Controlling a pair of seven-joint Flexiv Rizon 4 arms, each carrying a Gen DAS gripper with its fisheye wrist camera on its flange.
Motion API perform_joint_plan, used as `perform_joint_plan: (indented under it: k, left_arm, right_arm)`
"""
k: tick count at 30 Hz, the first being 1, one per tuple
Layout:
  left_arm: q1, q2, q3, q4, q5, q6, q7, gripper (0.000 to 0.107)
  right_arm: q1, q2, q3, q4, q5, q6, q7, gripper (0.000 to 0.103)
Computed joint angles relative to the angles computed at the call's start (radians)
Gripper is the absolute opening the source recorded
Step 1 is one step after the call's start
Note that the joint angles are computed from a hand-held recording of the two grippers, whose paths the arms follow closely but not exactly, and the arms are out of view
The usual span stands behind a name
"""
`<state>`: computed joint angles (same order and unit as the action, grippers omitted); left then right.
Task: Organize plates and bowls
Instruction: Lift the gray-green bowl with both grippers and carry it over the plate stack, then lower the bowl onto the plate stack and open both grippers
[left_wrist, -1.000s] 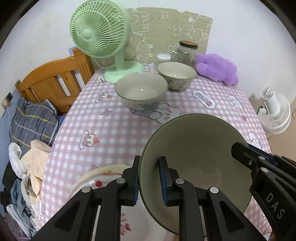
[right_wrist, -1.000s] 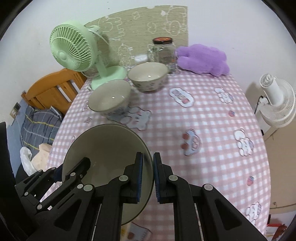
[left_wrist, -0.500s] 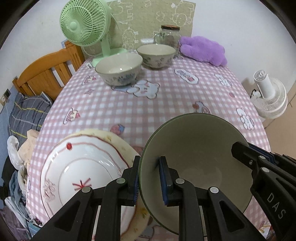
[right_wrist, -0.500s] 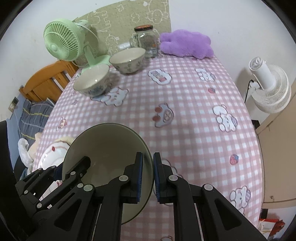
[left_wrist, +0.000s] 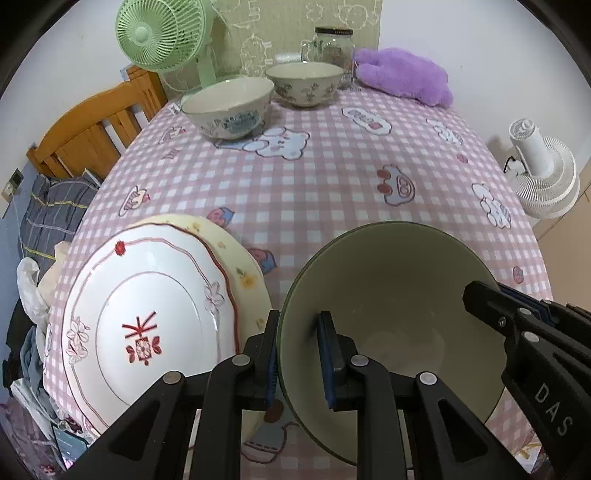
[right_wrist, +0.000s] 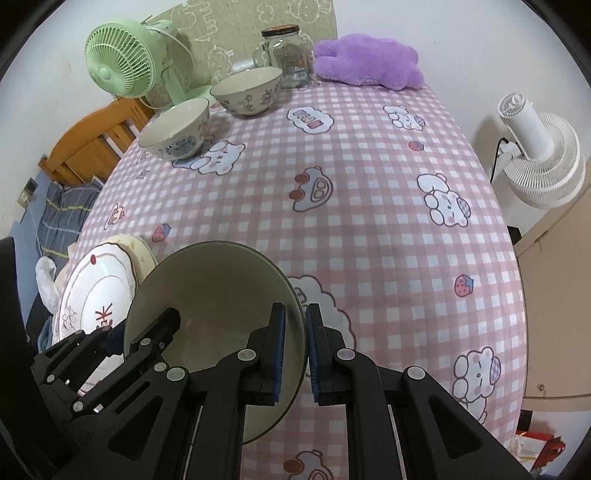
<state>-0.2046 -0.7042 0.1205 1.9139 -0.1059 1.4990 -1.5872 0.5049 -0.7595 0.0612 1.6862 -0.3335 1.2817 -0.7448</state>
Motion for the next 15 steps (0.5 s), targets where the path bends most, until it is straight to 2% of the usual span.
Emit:
perform_joint_plan:
  k: [8,15]
  left_arm:
    - [-0.03,-0.013,0.029,-0.011,0.008,-0.008,-0.033,0.017]
    - [-0.011,-0.005,0.005,-0.005,0.012,-0.019,-0.025,0.017]
  right_arm:
    - [-0.018,-0.014,0.019,-0.006,0.016,-0.008,-0.034,0.014]
    - [-0.026,-0.009,0.031,-0.005,0.032,-0.022,-0.054,0.014]
